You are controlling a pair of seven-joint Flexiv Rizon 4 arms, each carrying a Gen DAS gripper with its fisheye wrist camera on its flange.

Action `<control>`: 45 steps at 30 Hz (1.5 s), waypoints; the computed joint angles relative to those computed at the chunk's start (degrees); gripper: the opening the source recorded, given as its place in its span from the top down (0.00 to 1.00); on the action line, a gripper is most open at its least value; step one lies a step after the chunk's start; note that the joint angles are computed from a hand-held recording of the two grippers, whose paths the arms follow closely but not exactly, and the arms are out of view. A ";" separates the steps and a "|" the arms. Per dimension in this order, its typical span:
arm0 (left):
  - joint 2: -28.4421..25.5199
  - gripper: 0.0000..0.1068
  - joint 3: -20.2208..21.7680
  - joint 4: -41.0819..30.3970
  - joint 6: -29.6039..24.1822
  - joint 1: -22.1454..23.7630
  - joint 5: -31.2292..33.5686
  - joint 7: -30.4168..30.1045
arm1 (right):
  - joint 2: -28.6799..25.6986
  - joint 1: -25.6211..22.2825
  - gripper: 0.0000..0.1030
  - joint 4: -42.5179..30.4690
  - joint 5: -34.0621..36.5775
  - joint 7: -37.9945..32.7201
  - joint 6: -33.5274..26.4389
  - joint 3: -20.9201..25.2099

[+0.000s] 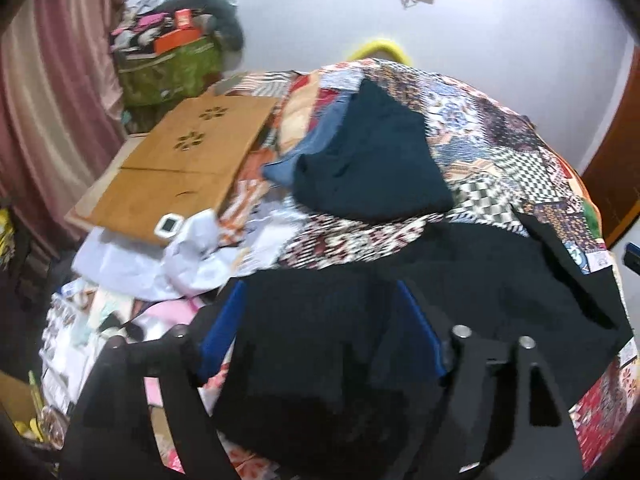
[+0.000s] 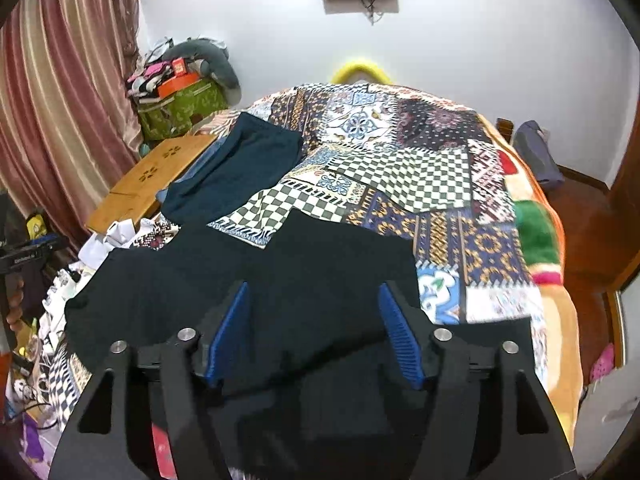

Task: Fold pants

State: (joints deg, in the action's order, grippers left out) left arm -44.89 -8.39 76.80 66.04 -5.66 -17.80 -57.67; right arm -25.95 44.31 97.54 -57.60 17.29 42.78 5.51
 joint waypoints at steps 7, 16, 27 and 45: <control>-8.96 0.16 3.90 -16.00 -8.92 -6.20 4.61 -3.91 | -4.51 -3.39 0.32 -4.49 5.29 -10.46 4.52 -0.93; -19.00 0.16 4.77 -33.23 -19.88 -9.14 8.08 -5.36 | -14.99 -7.55 0.33 -16.71 21.67 -30.06 7.89 -0.21; -19.90 0.16 4.91 -34.24 -21.72 -10.25 10.33 -4.29 | -21.56 -8.18 0.92 -24.02 36.69 -40.38 11.90 -0.31; -4.80 0.14 -0.41 -10.45 -16.26 -12.02 6.85 2.13 | 10.43 3.40 0.97 8.10 3.63 -1.40 4.40 -10.86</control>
State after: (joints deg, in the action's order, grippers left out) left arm -49.69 -8.80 66.35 49.78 -17.67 -10.96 -55.54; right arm -15.52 47.71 105.64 -53.96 15.89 47.18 -5.34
